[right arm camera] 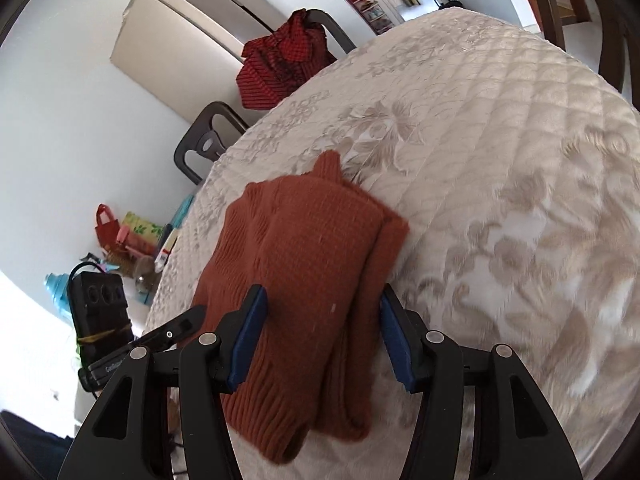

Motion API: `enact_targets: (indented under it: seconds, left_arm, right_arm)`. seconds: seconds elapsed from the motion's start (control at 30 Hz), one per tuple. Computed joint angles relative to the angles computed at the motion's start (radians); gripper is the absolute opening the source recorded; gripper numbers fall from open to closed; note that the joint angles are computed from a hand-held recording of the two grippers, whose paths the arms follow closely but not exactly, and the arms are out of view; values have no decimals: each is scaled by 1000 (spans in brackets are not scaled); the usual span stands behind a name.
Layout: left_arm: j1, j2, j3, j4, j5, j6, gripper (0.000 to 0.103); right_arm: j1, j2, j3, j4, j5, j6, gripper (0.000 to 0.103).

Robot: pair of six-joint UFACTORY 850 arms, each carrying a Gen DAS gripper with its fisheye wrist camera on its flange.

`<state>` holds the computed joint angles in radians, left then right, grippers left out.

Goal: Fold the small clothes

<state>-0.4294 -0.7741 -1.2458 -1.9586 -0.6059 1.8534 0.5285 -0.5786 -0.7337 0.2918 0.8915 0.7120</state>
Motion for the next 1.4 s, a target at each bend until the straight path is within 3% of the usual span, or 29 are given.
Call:
enact_targets:
  seconds: [0.27, 0.4, 0.53, 0.83, 1.1, 1.4]
  left_arm:
    - [-28, -11, -35, -7, 59, 31, 61]
    - [-24, 0, -25, -7, 61, 19, 48]
    - [-44, 40, 16, -124, 99, 185, 37]
    - [-16, 99, 70, -208, 50, 302, 35]
    - [54, 113, 79, -235, 47, 342, 35]
    - [157, 115, 61, -259, 85, 415, 35]
  right_arm:
    - [8, -6, -44, 81, -77, -91, 47]
    - [24, -3, -40, 125, -69, -102, 37]
    - [52, 14, -48, 232, -95, -195, 30]
    - [96, 46, -80, 330, -109, -345, 27]
    - [77, -21, -213, 210, -152, -330, 27]
    - [54, -178, -479, 18, -259, -242, 27]
